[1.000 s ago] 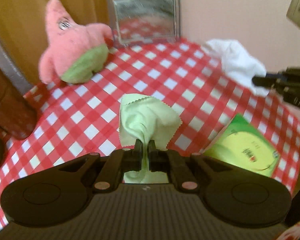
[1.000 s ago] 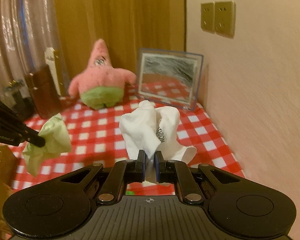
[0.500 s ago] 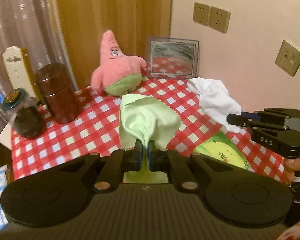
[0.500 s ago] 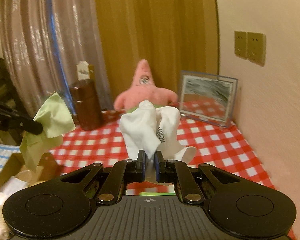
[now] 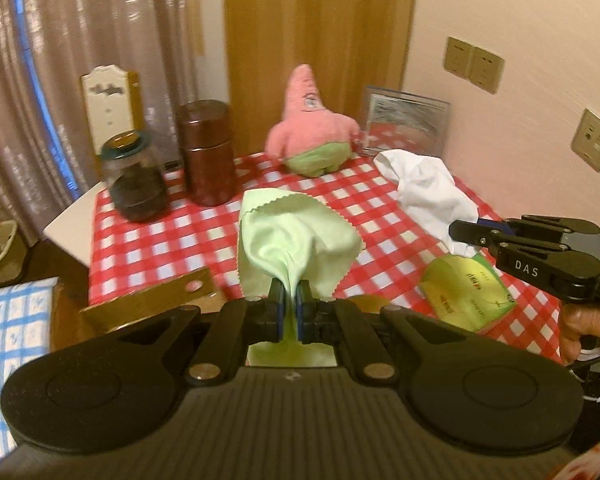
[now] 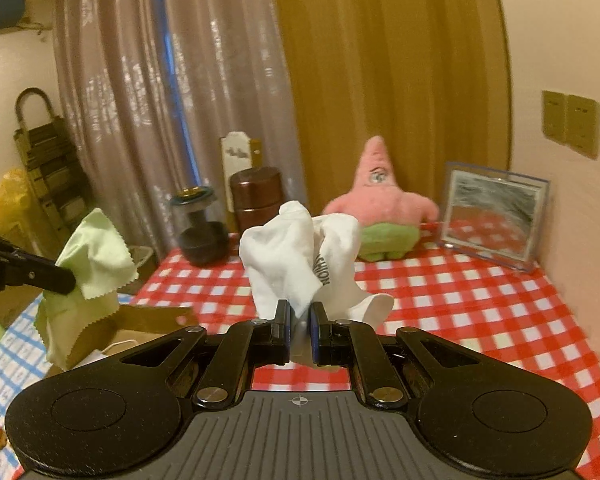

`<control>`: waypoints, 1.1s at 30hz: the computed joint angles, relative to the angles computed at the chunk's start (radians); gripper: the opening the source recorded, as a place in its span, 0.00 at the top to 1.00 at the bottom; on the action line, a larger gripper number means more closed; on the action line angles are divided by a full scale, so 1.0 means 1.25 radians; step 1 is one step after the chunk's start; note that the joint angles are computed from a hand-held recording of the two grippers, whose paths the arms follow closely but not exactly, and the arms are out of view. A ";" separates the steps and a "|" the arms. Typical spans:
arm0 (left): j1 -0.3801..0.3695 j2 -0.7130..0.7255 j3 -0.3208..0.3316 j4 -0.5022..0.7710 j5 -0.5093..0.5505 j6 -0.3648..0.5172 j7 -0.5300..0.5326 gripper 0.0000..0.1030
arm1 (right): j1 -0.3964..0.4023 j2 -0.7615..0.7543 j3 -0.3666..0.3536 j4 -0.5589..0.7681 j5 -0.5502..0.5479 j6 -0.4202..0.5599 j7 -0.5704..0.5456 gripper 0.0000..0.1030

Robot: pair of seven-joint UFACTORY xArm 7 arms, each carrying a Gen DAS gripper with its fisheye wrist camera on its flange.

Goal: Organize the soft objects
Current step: 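Carry the green cloth and white socks into the tray and open both grippers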

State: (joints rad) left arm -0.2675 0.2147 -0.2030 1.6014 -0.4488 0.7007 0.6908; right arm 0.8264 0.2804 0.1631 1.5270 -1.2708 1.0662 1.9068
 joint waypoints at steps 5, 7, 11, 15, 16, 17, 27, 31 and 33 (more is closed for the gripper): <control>0.027 -0.032 0.018 -0.041 -0.018 -0.013 0.008 0.95 | 0.013 0.043 -0.015 0.056 -0.034 -0.032 -0.003 0.91; 0.036 -0.042 0.025 -0.055 -0.023 -0.019 0.008 0.95 | 0.022 0.062 -0.024 0.081 -0.046 -0.041 -0.005 0.91; 0.056 -0.062 0.038 -0.083 -0.045 -0.031 0.015 0.95 | 0.039 0.093 -0.044 0.123 -0.082 -0.088 -0.007 0.91; 0.073 -0.067 0.049 -0.100 -0.058 -0.037 0.021 0.95 | 0.051 0.142 -0.062 0.190 -0.085 -0.153 -0.041 0.91; 0.077 -0.068 0.051 -0.106 -0.061 -0.038 0.022 0.95 | 0.055 0.159 -0.067 0.213 -0.077 -0.170 -0.058 0.91; 0.080 -0.069 0.053 -0.111 -0.065 -0.038 0.024 0.95 | 0.056 0.175 -0.073 0.233 -0.067 -0.191 -0.072 0.91; 0.100 -0.125 0.075 -0.237 -0.090 -0.069 0.045 0.95 | 0.059 0.324 -0.079 0.398 0.109 -0.334 -0.314 0.91; 0.102 -0.142 0.084 -0.291 -0.109 -0.070 0.058 0.95 | 0.056 0.370 -0.070 0.425 0.199 -0.357 -0.401 0.91; 0.102 -0.149 0.088 -0.319 -0.113 -0.074 0.062 0.95 | 0.052 0.392 -0.064 0.435 0.247 -0.366 -0.439 0.91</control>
State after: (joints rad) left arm -0.1401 0.0287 -0.0929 1.2021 -0.5897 0.6079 0.7688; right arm 0.8915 0.7703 0.0836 2.0713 -0.9625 0.6084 1.3578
